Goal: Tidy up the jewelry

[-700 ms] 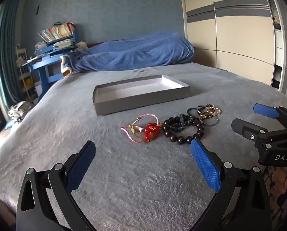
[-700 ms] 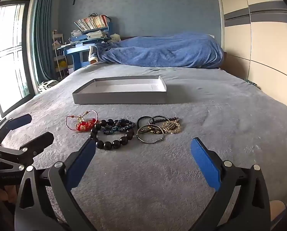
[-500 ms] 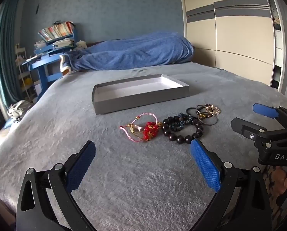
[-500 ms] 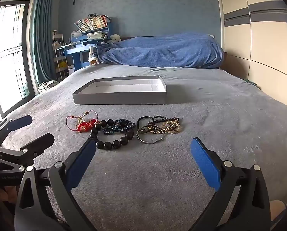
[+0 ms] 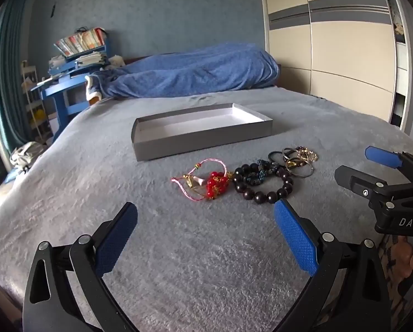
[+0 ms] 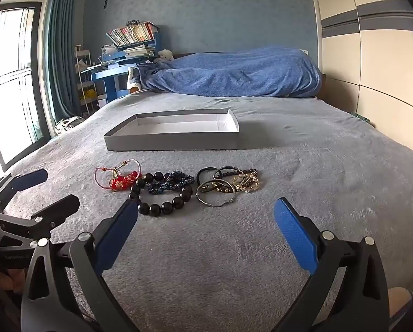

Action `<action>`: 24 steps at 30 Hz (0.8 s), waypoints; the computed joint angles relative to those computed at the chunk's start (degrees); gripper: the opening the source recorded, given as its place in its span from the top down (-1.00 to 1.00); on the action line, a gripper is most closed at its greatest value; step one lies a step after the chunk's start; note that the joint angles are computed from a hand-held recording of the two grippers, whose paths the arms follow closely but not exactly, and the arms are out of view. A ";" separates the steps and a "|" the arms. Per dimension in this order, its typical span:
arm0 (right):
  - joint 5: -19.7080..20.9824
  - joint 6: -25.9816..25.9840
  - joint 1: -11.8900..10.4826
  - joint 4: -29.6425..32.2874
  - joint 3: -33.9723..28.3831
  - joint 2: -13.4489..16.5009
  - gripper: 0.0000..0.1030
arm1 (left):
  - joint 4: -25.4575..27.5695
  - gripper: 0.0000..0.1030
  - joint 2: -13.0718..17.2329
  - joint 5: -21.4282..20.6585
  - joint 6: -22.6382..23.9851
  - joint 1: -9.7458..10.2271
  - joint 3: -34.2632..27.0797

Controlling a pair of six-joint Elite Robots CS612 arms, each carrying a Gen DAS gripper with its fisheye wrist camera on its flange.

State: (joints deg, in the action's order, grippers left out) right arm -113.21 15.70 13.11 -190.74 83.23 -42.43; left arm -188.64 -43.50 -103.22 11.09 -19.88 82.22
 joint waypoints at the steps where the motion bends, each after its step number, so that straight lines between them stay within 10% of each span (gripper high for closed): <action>1: -0.04 0.03 0.01 -0.02 0.00 0.02 -0.89 | -0.09 -0.90 -0.14 -0.08 0.09 0.00 0.19; 24: -0.02 0.05 0.00 -0.06 0.16 -0.11 -0.90 | 0.04 -0.90 0.01 -0.19 0.48 0.09 0.11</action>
